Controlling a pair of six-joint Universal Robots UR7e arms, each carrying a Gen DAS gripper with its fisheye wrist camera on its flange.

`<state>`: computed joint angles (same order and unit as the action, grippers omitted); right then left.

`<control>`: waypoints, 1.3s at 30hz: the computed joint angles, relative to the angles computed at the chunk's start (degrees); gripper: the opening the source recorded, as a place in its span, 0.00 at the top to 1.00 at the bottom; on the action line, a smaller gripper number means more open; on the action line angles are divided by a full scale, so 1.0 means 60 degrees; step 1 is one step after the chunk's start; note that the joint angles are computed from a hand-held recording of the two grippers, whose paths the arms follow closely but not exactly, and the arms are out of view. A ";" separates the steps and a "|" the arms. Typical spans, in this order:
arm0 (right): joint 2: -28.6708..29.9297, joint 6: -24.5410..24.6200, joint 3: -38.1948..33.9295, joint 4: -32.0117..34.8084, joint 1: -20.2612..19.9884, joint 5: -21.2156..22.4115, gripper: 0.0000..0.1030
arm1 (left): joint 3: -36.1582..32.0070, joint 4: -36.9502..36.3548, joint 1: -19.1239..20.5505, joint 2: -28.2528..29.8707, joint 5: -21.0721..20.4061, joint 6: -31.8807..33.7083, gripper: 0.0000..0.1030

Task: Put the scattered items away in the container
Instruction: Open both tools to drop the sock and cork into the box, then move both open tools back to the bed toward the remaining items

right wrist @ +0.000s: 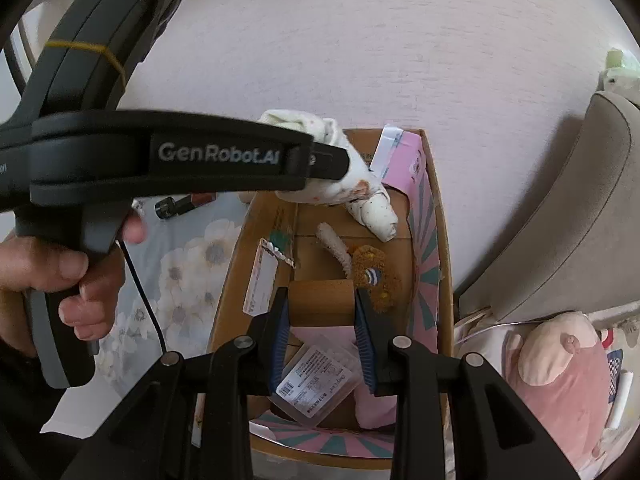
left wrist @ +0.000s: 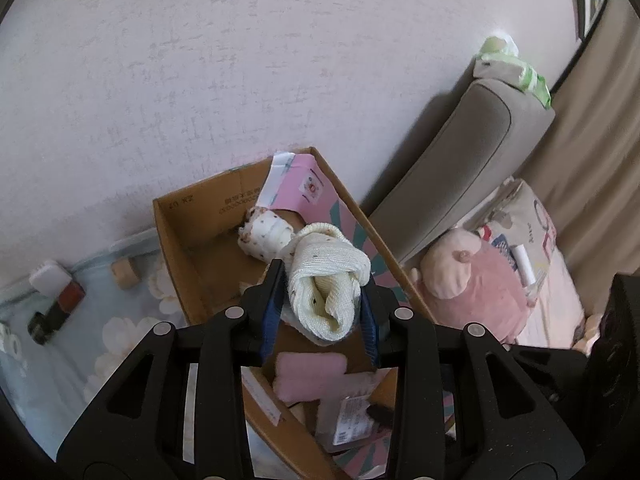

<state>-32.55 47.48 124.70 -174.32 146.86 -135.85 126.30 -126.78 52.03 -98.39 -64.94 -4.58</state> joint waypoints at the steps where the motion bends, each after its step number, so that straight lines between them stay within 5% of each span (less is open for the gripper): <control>1: 0.0004 -0.0052 0.0003 -0.0040 -0.0062 0.0097 0.67 | -0.0052 0.0091 0.0043 0.0026 -0.0030 -0.0121 0.65; 2: -0.0009 -0.0016 0.0019 -0.0062 -0.0096 0.0163 0.61 | -0.0116 0.0257 0.0042 0.0081 0.0078 -0.0306 0.60; 4: 0.0015 -0.0103 0.0127 -0.0488 -0.0153 0.0265 0.42 | -0.0158 0.0437 0.0001 0.0139 0.0313 -0.0442 0.00; 23: -0.0044 0.0629 -0.0279 0.0316 0.0395 -0.0410 0.42 | -0.0173 0.0633 -0.0204 -0.1537 0.1442 -0.0566 0.00; 39: 0.1012 -0.0444 -0.2034 0.0243 0.0604 -0.0297 0.42 | -0.1031 0.1470 0.0443 -0.2861 0.1900 0.0263 0.00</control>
<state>-26.48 44.82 112.50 -172.86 150.48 -137.64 120.12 -117.96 54.69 -115.56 -53.54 -3.00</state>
